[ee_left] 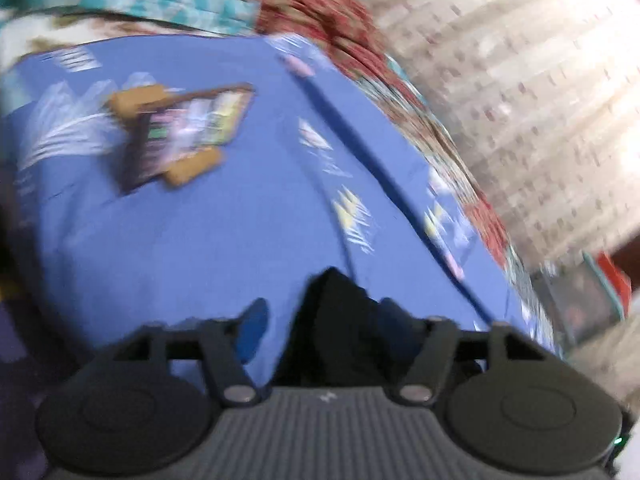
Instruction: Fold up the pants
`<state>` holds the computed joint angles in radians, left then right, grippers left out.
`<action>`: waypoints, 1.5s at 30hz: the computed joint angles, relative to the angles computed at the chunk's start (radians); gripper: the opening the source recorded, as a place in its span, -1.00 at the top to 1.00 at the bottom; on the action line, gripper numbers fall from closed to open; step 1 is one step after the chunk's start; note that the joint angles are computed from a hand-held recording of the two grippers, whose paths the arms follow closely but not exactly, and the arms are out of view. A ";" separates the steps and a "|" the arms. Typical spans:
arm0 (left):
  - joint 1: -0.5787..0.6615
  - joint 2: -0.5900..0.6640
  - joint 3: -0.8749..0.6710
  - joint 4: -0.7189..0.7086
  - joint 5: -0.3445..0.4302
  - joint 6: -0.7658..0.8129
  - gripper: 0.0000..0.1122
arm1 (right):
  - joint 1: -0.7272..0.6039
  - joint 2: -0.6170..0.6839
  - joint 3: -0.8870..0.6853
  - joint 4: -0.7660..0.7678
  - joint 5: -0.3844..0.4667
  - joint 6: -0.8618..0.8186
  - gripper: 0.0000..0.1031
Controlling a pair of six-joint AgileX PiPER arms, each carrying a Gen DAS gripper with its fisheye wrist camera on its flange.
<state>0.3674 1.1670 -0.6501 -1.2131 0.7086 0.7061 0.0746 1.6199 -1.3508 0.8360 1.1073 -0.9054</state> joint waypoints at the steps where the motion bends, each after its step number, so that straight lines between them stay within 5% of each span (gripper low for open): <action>1: -0.051 0.040 -0.027 0.012 -0.041 0.014 -0.51 | -0.009 -0.008 0.006 0.011 -0.010 0.009 0.03; 3: -0.118 0.182 -0.107 0.017 -0.030 0.071 -0.83 | -0.037 -0.039 0.051 0.030 -0.030 0.006 0.02; 5: -0.161 0.359 -0.210 0.044 0.056 0.016 -0.83 | -0.083 -0.073 0.102 0.040 -0.026 -0.015 0.02; 7: -0.219 0.394 -0.219 0.030 0.023 0.008 -0.75 | -0.108 -0.096 0.134 0.031 -0.026 -0.008 0.02; 8: -0.264 0.358 -0.205 0.049 -0.031 0.024 0.06 | -0.111 -0.099 0.140 0.018 -0.030 0.004 0.02; 9: -0.305 0.331 -0.209 0.105 -0.073 0.010 0.49 | -0.106 -0.100 0.144 -0.005 -0.043 0.024 0.02; 10: -0.327 0.297 -0.198 0.120 -0.109 0.008 0.55 | -0.099 -0.099 0.146 -0.024 -0.060 0.046 0.02; 15: -0.301 0.152 -0.121 0.058 -0.240 0.111 0.58 | -0.099 -0.084 0.132 0.034 -0.046 0.049 0.02; 19: -0.409 0.266 -0.143 0.327 -0.398 -0.141 0.38 | -0.035 -0.040 0.107 -0.030 -0.064 0.115 -0.05; 23: -0.377 0.172 -0.095 0.347 -0.358 -0.224 0.28 | 0.012 -0.034 0.137 -0.084 -0.111 0.118 -0.05; 28: -0.291 0.001 -0.065 0.268 -0.305 -0.180 0.23 | -0.114 -0.085 0.136 0.064 -0.009 -0.004 -0.05; 36: -0.542 0.106 -0.151 0.272 -0.341 -0.181 0.24 | -0.281 -0.070 0.151 0.130 -0.020 0.069 0.08; 40: -0.661 0.195 -0.185 0.624 -0.394 -0.528 0.27 | -0.275 -0.012 0.164 0.015 0.004 0.235 0.28; 42: -0.661 0.287 -0.230 0.824 -0.354 -0.727 0.41 | -0.209 -0.054 0.227 0.010 -0.069 0.254 0.26; 43: -0.655 0.319 -0.241 0.884 -0.337 -0.786 0.62 | -0.203 -0.071 0.238 0.019 -0.076 0.224 0.26; 45: -0.645 0.312 -0.230 0.884 -0.353 -0.814 0.62 | -0.212 -0.076 0.229 0.031 -0.049 0.192 0.26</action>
<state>-0.2780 1.4794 -0.8800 -0.3295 0.3559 -0.1077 -0.1377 1.5436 -1.1223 0.8669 1.0582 -0.7135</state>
